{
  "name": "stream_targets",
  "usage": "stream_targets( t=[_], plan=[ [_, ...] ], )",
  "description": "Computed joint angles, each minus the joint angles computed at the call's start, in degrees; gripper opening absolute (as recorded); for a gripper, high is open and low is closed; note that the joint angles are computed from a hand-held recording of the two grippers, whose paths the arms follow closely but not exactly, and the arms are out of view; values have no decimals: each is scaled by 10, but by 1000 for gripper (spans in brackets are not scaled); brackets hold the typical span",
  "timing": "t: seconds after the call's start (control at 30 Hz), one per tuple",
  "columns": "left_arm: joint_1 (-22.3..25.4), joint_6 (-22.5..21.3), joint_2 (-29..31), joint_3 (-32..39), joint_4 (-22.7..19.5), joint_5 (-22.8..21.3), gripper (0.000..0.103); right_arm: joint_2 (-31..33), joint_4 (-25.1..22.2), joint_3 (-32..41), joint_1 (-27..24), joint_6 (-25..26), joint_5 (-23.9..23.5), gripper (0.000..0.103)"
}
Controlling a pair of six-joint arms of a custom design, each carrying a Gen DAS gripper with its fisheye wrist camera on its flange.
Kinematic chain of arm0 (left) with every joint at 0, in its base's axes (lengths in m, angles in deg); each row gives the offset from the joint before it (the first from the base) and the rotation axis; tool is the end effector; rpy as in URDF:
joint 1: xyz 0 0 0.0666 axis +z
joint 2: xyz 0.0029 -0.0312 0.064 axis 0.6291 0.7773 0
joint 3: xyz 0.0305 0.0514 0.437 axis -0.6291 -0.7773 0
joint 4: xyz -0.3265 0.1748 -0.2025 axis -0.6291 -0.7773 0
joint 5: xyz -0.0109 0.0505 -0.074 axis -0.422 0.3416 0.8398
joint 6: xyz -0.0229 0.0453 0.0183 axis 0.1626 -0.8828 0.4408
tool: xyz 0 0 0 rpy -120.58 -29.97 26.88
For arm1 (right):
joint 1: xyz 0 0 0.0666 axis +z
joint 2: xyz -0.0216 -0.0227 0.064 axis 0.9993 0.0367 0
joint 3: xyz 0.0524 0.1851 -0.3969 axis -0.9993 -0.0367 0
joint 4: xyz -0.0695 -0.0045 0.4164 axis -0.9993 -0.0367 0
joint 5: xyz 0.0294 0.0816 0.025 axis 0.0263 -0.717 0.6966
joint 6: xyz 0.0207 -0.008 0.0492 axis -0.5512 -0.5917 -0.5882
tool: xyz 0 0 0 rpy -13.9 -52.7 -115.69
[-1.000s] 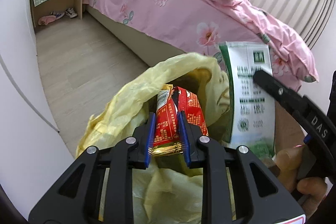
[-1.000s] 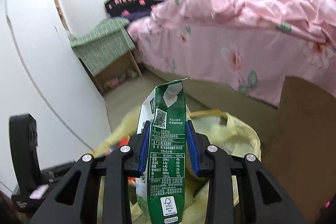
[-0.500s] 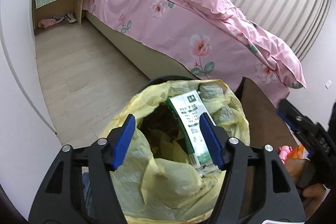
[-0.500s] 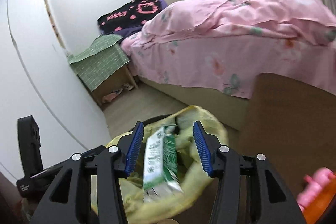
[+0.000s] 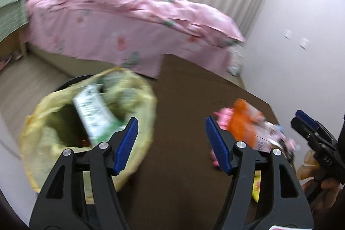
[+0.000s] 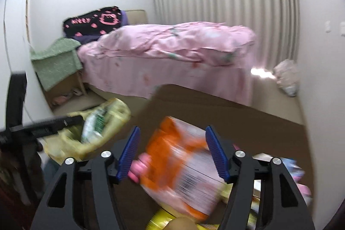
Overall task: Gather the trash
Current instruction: 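Move both tools back over the table toward the yellow snack packet, then grasp the yellow snack packet with the left tool while the right tool grasps a grey strip wrapper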
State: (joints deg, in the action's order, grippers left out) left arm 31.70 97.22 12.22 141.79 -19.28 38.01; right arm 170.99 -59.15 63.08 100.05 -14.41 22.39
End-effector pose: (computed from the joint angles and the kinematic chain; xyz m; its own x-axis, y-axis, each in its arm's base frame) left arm 0.5764 -0.0756 0.3423 -0.6126 -0.2720 -0.7421 -0.0583 0.9519 -0.3008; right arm 0.6117 0.1391 0.3621 -0.4900 -0.2056 -0.8471 -0.4350 0.8998 0.0333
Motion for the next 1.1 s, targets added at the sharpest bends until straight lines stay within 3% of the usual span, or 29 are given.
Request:
stream_targets(
  t=[0.1,0.2,0.3,0.43,0.53,0.67,0.83,0.9,1.0,1.1],
  plan=[
    [-25,-17,9,13,-6,30,62,-23,-26,-24,-23,25,13,62],
    [-49,-49,20,23,-18,54,62,-52,-1,-68,-41,23,36,62],
    [-69,-71,37,41,-38,66,62,-67,5,-98,-64,8,26,62],
    [-81,-70,55,62,-60,57,62,-82,14,-137,-80,-3,26,62],
    [-89,-71,57,62,-62,77,62,-85,13,-156,-84,-1,32,62],
    [-116,-146,59,58,-80,128,62,-80,6,-168,-92,-9,32,62],
    [-151,-242,103,111,-160,78,62,-79,-3,-170,-111,-58,28,62],
    [-152,-240,124,131,-180,64,62,-82,-2,-171,-118,-68,18,62],
    [-151,-235,140,146,-220,78,62,-91,-3,-179,-124,-64,18,62],
    [-157,-249,130,126,-222,77,62,-90,-5,-182,-125,-56,19,62]
  ],
)
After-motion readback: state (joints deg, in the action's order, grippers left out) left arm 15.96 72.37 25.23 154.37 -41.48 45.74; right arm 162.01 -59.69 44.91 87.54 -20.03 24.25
